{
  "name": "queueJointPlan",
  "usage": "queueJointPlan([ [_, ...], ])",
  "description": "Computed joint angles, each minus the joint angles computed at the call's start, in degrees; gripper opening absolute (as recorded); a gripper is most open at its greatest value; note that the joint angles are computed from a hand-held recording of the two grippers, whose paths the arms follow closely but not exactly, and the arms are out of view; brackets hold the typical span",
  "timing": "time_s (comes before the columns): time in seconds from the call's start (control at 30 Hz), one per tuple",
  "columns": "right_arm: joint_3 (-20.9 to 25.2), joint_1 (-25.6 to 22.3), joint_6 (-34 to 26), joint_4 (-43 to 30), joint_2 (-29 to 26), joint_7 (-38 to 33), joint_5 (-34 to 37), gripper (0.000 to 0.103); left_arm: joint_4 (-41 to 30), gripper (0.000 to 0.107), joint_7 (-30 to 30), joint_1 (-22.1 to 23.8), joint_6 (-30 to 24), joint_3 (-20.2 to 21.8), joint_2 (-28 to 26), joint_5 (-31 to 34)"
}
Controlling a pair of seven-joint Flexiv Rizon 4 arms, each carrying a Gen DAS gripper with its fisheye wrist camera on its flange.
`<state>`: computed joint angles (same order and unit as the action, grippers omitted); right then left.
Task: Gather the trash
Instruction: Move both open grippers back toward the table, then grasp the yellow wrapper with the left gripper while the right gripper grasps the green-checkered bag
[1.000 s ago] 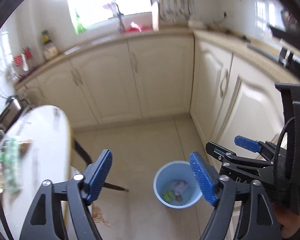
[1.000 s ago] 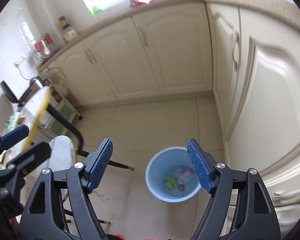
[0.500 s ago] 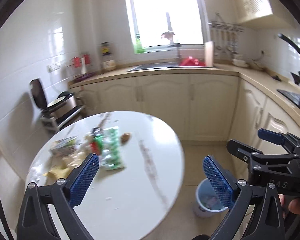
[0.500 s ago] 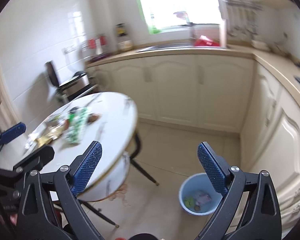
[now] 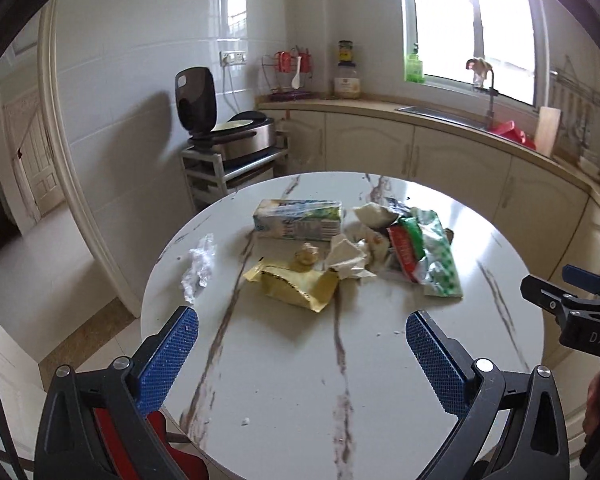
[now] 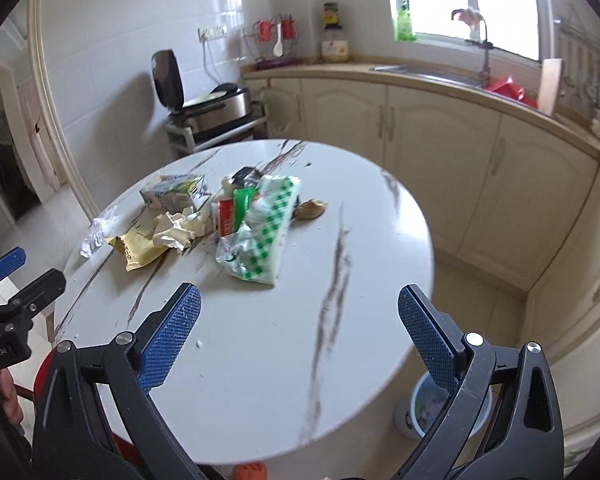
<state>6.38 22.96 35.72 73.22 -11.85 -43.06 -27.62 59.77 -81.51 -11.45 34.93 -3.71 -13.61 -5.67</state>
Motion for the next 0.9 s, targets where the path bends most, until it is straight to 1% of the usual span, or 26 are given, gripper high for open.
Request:
queueJointPlan([
  [0.03,-0.08,0.22,-1.66,-2.60,-2.01,-1.22,0.93,0.099,-1.48,0.102,-0.30,-0.50,-1.15,1.08,-0.99,0.02],
  [0.1,-0.35,0.31,-2.91,-6.10,-4.99,-3.19,2.84,0.099,-3.73,0.102,-0.87,0.39,-2.65,0.33,-2.52,0.91],
  [0.23,-1.14,0.71,-7.26,-15.75,-11.98,-7.90,7.17,0.099,-8.50,0.102,0.13,2.03,-5.24,0.44,-6.88,-0.43],
  [0.37,-2.18,1.05,-12.07,-25.95,-18.86,-11.39,10.52,0.099,-13.49,0.102,-0.02,2.05,-7.92,0.80,-11.32,-0.22],
  [0.5,-3.18,0.90,-15.26,-32.54,-23.21,-13.19,12.66,0.094,-17.88,0.102,-0.14,1.90,-10.17,1.11,-14.73,-0.14],
  [0.57,-3.10,0.37,-15.70,-33.68,-23.94,-13.88,14.25,0.074,-21.08,0.102,-0.37,1.69,-11.78,1.34,-16.95,0.08],
  [0.6,-3.13,0.23,-16.31,-34.57,-24.44,-14.16,14.81,0.069,-21.51,0.102,-0.51,1.53,-12.02,1.46,-17.28,0.17],
  [0.7,-3.26,-0.19,-14.21,-32.28,-23.32,-14.48,15.87,0.069,-25.73,0.102,-0.66,1.41,-14.21,1.38,-20.11,-0.20],
  [0.73,-3.33,-0.25,-13.84,-31.57,-22.90,-14.65,15.91,0.066,-26.86,0.102,-0.75,1.32,-14.54,1.33,-21.08,-0.36],
  [0.77,-3.25,-0.44,-12.69,-30.07,-22.06,-14.57,16.18,0.064,-27.96,0.102,-0.98,1.24,-14.96,1.25,-22.00,-0.63],
  [0.9,-2.74,-1.88,-5.96,-21.25,-16.92,-12.49,17.23,0.061,-37.02,0.102,-2.07,0.95,-20.26,1.36,-27.69,-1.77],
])
